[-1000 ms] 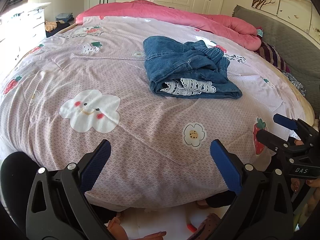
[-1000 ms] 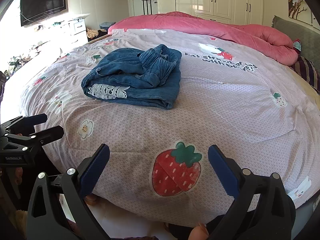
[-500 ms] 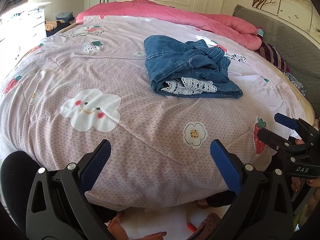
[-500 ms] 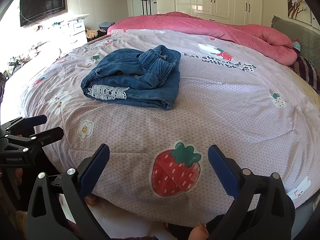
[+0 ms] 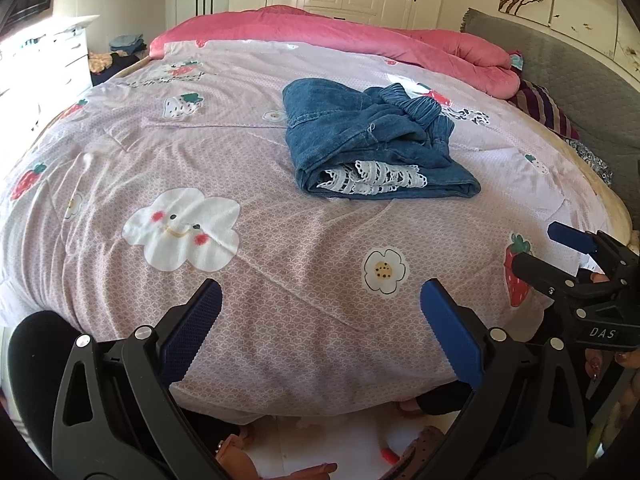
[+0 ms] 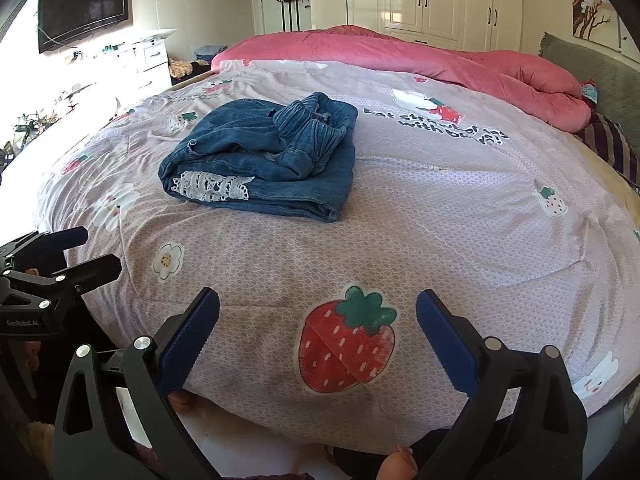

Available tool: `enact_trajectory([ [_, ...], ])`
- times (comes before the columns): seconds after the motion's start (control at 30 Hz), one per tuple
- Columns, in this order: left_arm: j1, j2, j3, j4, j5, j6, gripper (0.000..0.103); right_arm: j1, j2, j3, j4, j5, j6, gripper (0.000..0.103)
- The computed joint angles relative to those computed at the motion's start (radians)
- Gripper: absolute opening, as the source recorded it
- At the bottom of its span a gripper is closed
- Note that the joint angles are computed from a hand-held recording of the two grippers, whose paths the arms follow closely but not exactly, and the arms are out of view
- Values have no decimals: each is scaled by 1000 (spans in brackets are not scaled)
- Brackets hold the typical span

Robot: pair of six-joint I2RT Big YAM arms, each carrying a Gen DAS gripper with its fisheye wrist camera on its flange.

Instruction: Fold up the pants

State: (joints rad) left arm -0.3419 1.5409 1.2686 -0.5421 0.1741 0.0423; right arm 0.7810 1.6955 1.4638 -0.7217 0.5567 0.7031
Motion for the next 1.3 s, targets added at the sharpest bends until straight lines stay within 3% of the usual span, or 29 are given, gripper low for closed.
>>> enact_trajectory([
  [0.67, -5, 2, 2, -6, -9, 6, 94, -3, 12, 12, -13, -5, 1, 98],
  [1.3, -11, 17, 17, -26, -63, -2, 94, -3, 11, 11, -21, 1, 18, 98],
])
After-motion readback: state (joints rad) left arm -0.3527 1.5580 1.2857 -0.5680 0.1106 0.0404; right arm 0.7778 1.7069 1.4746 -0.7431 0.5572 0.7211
